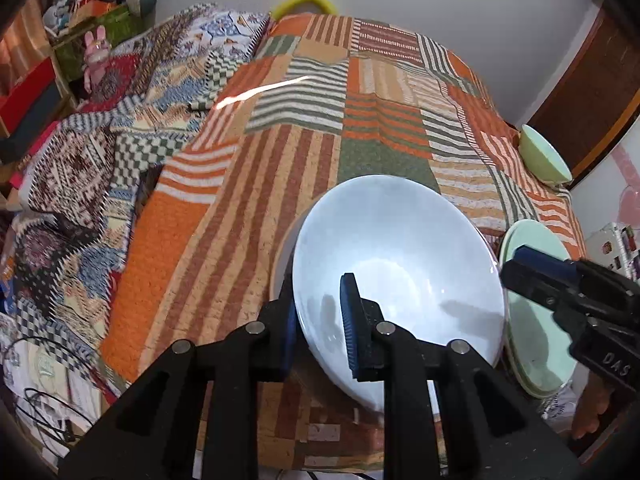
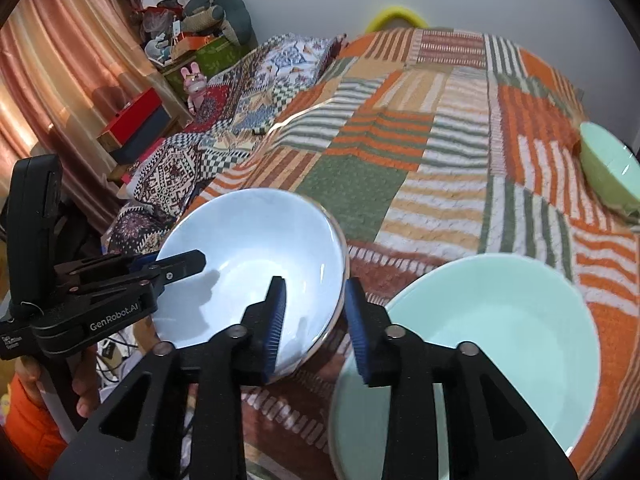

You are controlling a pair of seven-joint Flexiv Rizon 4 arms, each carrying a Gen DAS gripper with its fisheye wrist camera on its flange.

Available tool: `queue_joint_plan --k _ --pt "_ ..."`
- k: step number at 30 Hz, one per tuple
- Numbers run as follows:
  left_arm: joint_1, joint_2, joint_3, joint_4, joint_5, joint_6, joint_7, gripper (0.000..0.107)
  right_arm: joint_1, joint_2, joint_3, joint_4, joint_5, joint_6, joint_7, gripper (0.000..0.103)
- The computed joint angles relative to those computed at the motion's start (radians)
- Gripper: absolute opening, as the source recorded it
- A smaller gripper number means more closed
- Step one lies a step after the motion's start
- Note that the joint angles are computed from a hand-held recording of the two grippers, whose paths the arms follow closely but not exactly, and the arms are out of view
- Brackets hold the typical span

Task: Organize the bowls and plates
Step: 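Lower the white dotted bowl into the pink bowl and open both tools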

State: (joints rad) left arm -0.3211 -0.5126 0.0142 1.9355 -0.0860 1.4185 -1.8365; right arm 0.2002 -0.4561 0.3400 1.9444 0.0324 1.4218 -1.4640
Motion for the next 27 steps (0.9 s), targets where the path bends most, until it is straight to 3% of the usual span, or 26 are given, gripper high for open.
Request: queue_joint_plan --k 6,11,14,18,23,27 --pt "-0.078 -0.008 0.091 -0.047 0.085 -0.046 -0.059 0.021 -0.014 -0.009 0.015 -0.005 0.016 0.001 -0.012 0.033" --pt "-0.161 -0.015 0.181 -0.117 0.227 -0.135 -0.13 0.025 -0.01 -0.02 0.019 -0.009 0.015 -0.009 -0.03 0.033" --pt "-0.156 -0.01 0.167 -0.136 0.284 -0.172 -0.146 0.035 -0.014 -0.028 0.023 -0.016 0.018 -0.024 -0.036 0.033" --pt "-0.125 0.002 0.13 -0.135 0.302 -0.194 -0.159 0.038 -0.032 -0.037 0.041 -0.03 0.047 -0.047 -0.052 0.033" --pt "-0.156 0.027 0.17 -0.144 0.398 -0.172 -0.244 0.052 -0.026 -0.036 0.028 -0.03 0.058 -0.04 -0.056 0.027" --pt "-0.156 0.047 0.173 -0.149 0.45 -0.159 -0.274 0.054 -0.03 -0.036 0.028 -0.03 0.068 -0.04 -0.054 0.025"
